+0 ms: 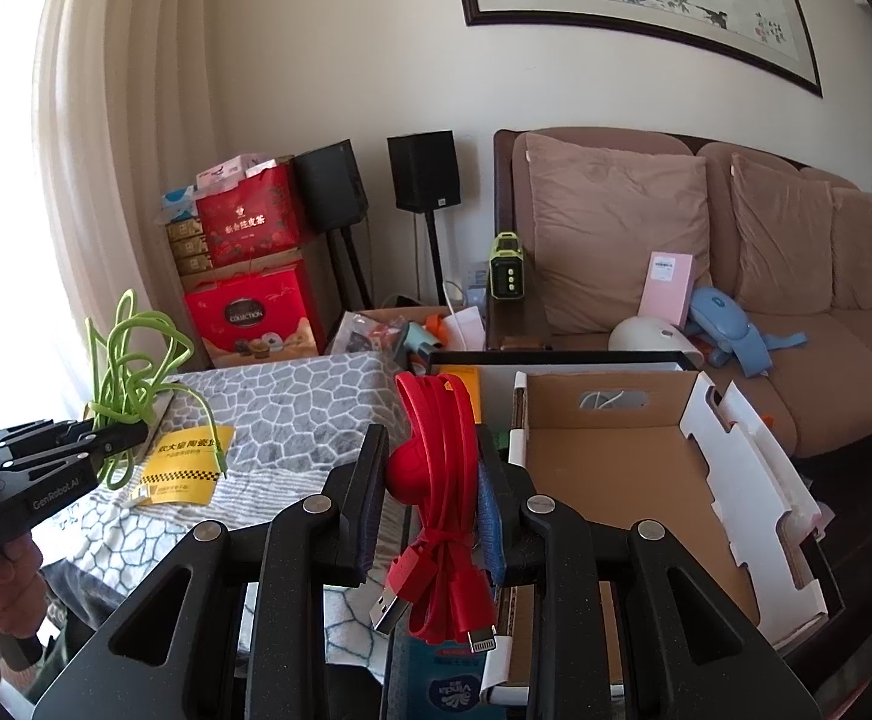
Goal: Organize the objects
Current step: 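Move the red cable in the right gripper over the open cardboard box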
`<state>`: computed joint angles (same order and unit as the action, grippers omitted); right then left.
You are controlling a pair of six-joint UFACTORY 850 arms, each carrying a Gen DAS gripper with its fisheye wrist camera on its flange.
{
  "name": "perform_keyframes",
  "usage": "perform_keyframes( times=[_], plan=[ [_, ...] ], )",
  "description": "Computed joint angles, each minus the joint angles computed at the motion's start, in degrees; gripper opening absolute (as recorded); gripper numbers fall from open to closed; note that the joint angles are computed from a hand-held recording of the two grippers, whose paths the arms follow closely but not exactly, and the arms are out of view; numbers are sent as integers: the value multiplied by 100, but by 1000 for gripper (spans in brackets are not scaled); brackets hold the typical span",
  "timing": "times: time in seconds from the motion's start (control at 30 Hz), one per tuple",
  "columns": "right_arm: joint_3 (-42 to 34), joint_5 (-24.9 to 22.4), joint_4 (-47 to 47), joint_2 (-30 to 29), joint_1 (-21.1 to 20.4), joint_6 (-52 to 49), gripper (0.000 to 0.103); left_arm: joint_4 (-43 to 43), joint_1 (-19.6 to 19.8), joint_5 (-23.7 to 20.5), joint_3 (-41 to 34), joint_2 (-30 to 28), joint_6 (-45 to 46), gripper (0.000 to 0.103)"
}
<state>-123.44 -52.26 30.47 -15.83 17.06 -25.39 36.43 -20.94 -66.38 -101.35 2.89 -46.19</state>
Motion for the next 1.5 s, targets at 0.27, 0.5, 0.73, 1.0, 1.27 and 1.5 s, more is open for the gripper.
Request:
perform_keyframes(
  times=[0.27, 0.5, 0.73, 1.0, 1.27, 1.5],
  plan=[
    [12, 12, -4, 10, -42, -7, 26, 2, -46, 14, -63, -56, 13, 16],
    [-18, 6, -58, 5, -81, 70, 26, -19, -54, 38, -104, -94, 34, 16],
    [-21, 18, -118, 16, -73, 103, 26, -34, -61, 57, -122, -111, 38, 16],
    [-12, 63, -231, 26, -60, 140, 26, -31, -71, 48, -136, -122, 25, 16],
    [-57, 34, -248, 4, -91, 174, 26, -81, -96, 63, -178, -166, 43, 16],
    [-94, 17, -312, -20, -109, 235, 26, -127, -136, 96, -171, -190, 72, 16]
  ],
)
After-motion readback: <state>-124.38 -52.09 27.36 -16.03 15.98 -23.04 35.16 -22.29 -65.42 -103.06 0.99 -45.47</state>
